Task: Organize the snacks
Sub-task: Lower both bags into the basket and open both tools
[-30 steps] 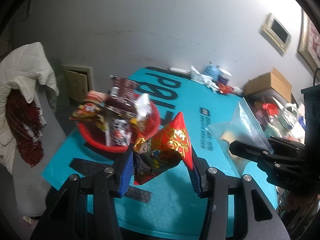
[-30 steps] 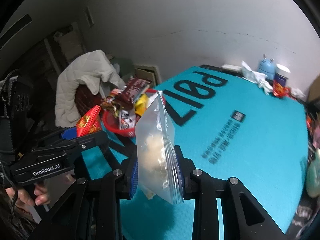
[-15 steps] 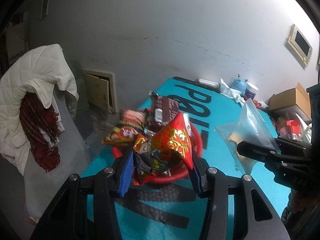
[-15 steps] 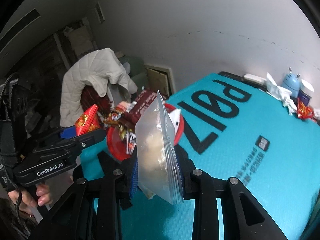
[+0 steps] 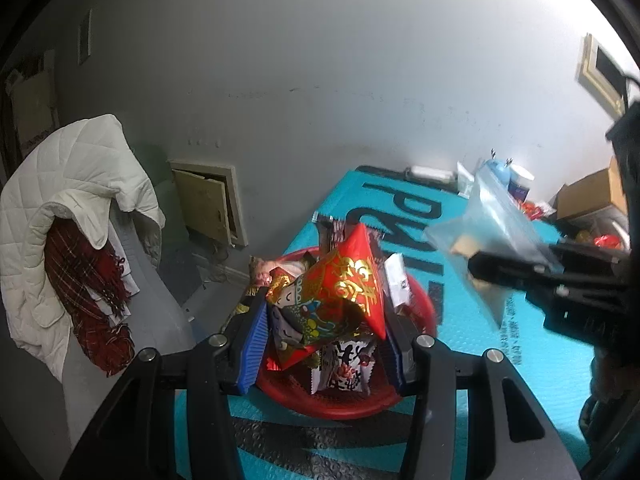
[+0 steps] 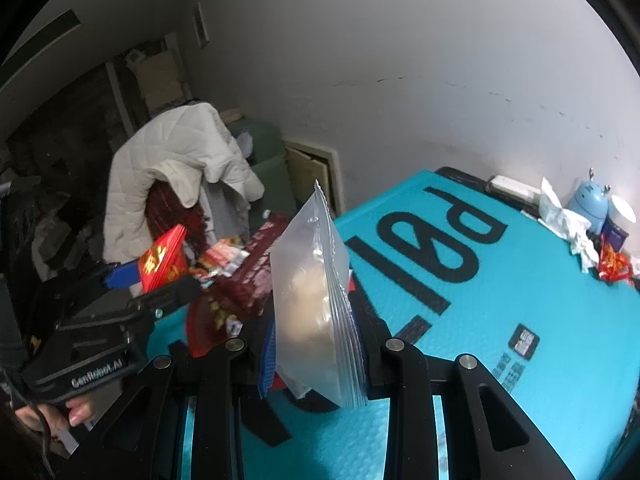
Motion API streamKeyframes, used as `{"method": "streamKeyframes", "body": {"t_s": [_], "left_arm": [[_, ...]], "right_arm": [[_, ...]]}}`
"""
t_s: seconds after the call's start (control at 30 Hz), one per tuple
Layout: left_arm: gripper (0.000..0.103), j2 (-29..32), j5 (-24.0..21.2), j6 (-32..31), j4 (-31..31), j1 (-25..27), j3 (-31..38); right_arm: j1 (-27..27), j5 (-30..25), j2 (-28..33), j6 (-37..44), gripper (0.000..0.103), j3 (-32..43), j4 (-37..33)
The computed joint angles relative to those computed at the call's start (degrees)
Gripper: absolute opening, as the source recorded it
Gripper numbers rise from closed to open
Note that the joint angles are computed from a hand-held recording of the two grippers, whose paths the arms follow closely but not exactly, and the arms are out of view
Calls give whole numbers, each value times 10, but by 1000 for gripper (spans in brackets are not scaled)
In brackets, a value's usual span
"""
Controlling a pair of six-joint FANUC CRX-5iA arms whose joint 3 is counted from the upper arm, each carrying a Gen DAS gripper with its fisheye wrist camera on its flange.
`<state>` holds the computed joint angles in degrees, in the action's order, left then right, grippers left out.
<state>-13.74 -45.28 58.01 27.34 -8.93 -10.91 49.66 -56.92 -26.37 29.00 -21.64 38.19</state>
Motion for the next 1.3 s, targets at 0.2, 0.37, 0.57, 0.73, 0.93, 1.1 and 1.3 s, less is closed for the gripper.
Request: {"method": "streamKeyframes", "body": {"t_s": [0.2, 0.37, 0.57, 0.73, 0.93, 1.1, 1.3], "left_arm": [[48, 17, -12, 16, -12, -9, -3], [48, 27, -25, 37, -27, -14, -4], [48, 42, -36, 45, -32, -14, -1], [49, 43, -32, 36, -20, -11, -7], [58, 54, -66, 53, -25, -7, 8], [58, 50, -66, 56, -13, -1, 3], [58, 34, -53, 40, 21, 9, -15]], "right_arm": [[-23, 10, 10, 15, 31, 0, -35], [-30, 11, 11, 22, 31, -1, -54], [-35, 12, 17, 32, 31, 3, -72], [-38, 16, 23, 40, 31, 7, -85], [-41, 14, 31, 36, 31, 11, -95], [-40, 12, 28, 31, 31, 9, -92], [-27, -2, 15, 3, 31, 1, -64]]}}
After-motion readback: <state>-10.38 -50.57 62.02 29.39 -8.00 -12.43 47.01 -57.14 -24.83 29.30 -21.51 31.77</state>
